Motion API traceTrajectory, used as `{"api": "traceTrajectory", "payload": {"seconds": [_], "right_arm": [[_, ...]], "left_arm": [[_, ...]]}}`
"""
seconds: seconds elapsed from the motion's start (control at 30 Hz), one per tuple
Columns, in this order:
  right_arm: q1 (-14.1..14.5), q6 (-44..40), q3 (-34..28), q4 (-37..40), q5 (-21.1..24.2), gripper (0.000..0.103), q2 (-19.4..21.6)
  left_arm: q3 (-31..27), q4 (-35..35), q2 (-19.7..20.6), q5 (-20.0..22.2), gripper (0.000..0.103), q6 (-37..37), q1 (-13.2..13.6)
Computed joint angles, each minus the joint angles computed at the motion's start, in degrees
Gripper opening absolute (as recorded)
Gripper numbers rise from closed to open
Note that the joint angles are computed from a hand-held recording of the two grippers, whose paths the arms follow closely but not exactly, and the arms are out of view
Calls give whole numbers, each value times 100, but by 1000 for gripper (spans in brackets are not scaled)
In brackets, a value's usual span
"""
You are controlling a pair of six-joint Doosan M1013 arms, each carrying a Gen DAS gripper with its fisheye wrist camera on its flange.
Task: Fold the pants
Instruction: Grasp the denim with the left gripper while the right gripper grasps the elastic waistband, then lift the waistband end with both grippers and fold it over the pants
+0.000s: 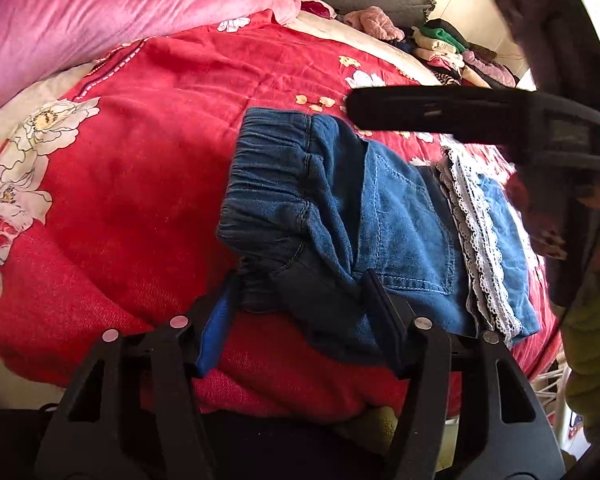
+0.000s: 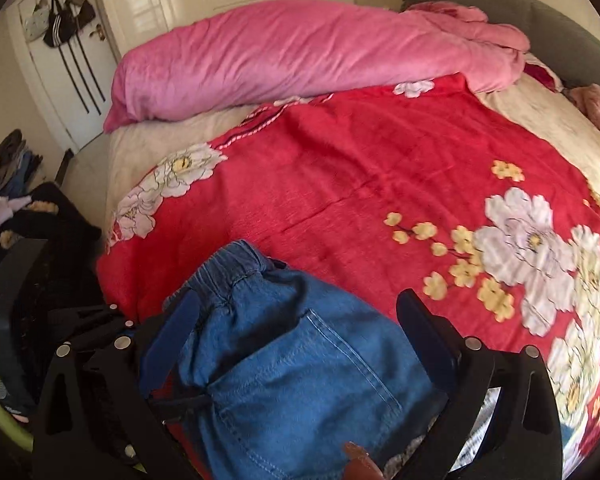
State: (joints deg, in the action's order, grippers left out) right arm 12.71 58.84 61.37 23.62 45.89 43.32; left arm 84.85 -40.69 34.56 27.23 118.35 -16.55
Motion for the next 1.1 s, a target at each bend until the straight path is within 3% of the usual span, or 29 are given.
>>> {"api": "traceTrajectory", "payload": {"seconds": [0.37, 0.4, 0.47, 0.6, 0.67, 0.97, 1.1], "right_arm": [[109, 14, -980, 69, 1143, 96, 687], [106, -43, -1033, 141, 1257, 94, 731], [78, -212, -1133, 388, 1550, 63, 821], [20, -379, -841, 685, 1301, 43, 658], [-69, -499, -660, 1026, 1206, 32, 541], [-536, -1601, 502, 2726, 675, 30, -216], [-732, -2053, 925, 3293, 503, 30, -477]], "left_arm": [[40, -299, -3, 15, 53, 268, 29], [42, -329, -3, 25, 53, 290, 34], [40, -390, 1, 43, 53, 340, 40], [50, -402, -10, 47, 54, 341, 35], [43, -418, -16, 53, 61, 356, 31], [91, -912, -140, 144, 83, 901, -62], [-72, -1011, -80, 432, 84, 1023, -151]]}}
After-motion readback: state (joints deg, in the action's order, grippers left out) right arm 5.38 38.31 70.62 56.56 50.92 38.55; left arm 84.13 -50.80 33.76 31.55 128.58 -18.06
